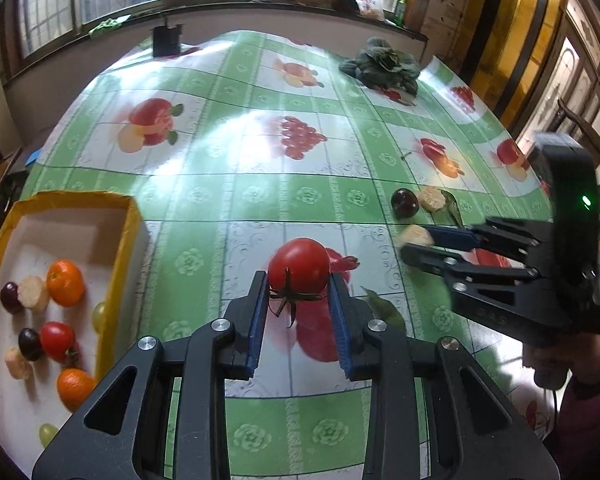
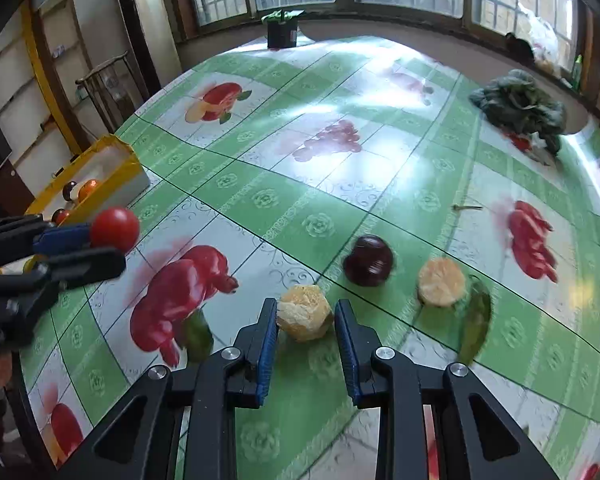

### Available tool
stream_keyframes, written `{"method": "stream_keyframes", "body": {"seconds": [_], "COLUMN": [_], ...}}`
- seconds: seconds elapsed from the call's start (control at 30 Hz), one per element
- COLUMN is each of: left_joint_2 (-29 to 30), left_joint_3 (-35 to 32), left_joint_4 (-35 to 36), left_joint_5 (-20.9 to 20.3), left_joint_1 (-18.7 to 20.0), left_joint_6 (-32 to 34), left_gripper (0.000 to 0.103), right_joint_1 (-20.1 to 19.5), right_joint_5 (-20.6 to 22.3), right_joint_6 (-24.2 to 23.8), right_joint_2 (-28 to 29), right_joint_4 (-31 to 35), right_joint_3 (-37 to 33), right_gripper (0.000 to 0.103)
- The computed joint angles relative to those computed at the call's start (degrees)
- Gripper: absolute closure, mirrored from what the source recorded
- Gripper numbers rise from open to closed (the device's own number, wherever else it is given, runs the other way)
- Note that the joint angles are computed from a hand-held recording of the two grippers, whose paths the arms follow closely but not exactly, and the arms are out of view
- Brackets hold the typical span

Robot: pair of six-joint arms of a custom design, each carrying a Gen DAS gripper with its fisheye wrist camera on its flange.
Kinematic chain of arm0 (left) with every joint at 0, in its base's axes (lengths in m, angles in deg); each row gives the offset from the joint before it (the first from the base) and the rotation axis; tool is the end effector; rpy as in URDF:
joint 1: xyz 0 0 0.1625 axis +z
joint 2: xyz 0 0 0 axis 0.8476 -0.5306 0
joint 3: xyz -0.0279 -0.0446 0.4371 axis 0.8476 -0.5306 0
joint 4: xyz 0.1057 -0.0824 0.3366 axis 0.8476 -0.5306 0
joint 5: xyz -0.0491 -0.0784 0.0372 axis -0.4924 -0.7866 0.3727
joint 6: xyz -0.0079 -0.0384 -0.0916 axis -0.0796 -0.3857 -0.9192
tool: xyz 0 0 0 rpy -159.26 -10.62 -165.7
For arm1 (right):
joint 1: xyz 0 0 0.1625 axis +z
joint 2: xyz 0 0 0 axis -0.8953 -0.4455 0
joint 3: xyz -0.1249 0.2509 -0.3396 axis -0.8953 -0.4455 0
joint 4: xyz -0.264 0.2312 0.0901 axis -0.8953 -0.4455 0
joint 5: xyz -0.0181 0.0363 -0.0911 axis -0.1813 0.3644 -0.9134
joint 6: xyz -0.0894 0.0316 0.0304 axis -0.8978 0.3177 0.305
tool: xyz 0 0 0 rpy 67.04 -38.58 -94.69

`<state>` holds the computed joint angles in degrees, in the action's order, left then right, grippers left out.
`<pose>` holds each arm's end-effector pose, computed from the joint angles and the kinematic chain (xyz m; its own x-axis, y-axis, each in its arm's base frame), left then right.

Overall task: Organize fruits
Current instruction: 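Grasp the red tomato with the left tool while the right tool grasps a yellow cake chunk, then carry the tomato and cake chunk into the white tray and open both tools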

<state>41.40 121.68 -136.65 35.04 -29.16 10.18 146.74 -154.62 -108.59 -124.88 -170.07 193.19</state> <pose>-0.3473 -0.4204 0.0490 -0.7659 0.2499 -0.5924 0.5195 0.7835 -0.3410 0.0507 -0.4681 0.2989 -0.6602 -0.4562 0.5966 -0.6688 0.7186 -0.1906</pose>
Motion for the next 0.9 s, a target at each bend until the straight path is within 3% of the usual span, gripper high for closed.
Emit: {"method": "stream_keyframes", "body": {"seconds": [0.4,0.9], "left_joint_2": [-2.0,-9.2], "left_joint_3": [3.8,9.4], "left_joint_4": [2.4,9.8], "left_joint_5": [4.6,10.1], "left_joint_1": [-3.7,-8.0], "left_joint_6": [-5.9,-15.7], "left_gripper": [0.074,0.074], "right_joint_1": [-1.0,4.8], "right_joint_5": [6.3,5.1], "right_joint_6": [4.6,5.2], "right_joint_2": [-8.7,-9.9], "right_joint_4": [-2.6,-2.4], "right_joint_3": [7.8,11.9], "right_gripper": [0.075,0.075]}}
